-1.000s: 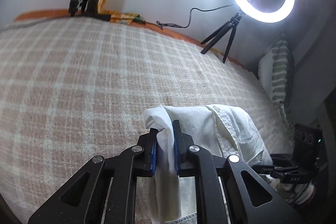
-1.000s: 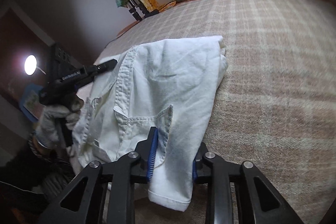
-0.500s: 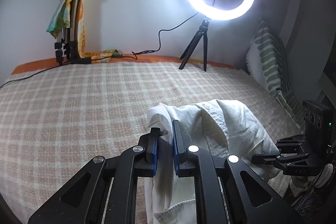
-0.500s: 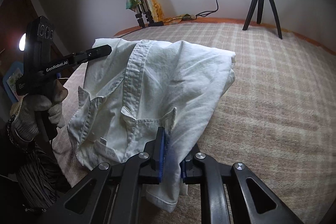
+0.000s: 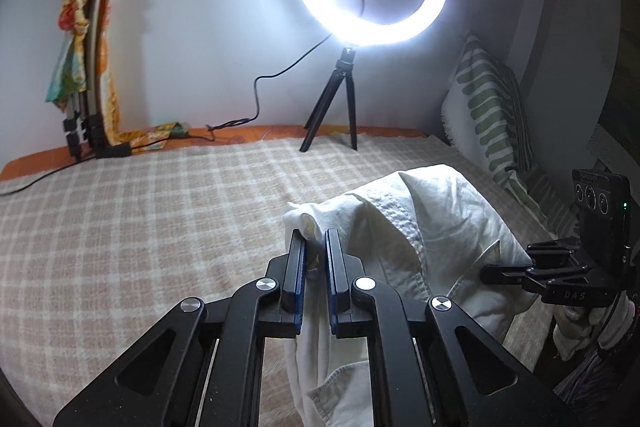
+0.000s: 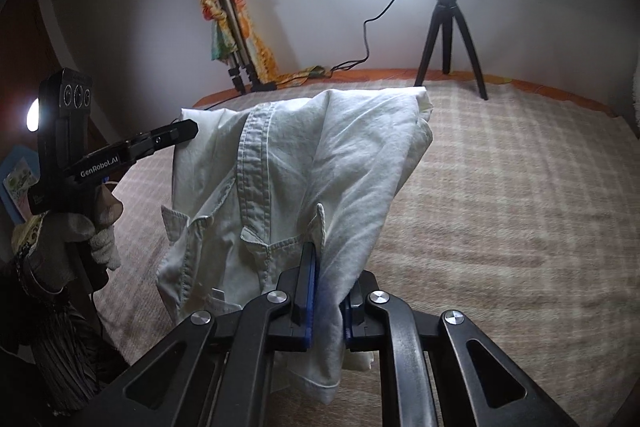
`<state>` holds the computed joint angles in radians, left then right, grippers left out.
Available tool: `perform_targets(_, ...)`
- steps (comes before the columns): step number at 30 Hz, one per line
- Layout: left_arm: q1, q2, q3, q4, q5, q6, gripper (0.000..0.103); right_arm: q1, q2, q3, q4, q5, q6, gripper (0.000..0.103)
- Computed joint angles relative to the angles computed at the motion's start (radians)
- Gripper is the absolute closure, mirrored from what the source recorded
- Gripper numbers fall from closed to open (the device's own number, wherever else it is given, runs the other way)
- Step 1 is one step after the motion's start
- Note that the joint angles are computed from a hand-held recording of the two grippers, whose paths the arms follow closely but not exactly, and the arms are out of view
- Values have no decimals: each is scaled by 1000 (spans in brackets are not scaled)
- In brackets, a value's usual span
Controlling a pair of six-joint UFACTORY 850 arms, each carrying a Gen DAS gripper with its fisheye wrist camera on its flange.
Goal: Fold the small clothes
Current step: 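Lift the folded shirt with both tools and carry it toward the pillow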
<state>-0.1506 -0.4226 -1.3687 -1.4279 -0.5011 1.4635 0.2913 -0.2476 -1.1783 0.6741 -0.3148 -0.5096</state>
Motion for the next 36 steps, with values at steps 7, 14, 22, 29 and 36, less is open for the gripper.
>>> perform_targets(7, -52, -76, -117, 23, -19, -40, 100, -37, 6, -17, -79, -5, 52, 95)
perform_targets(14, -35, -190, -289, 199, -111, -311, 93, -98, -29, -36, -3, -81, -30, 97)
perform_targets(22, 44, -314, -388, 374, -279, -661, 64, -141, -61, -12, 121, -143, -108, 97)
perform_targets(29, 65, -360, -373, 322, -384, -743, 59, -159, -72, 3, 203, -177, -153, 84)
perform_targets(36, 49, -365, -351, 208, -410, -634, 55, -189, -107, 11, 293, -254, -171, 57)
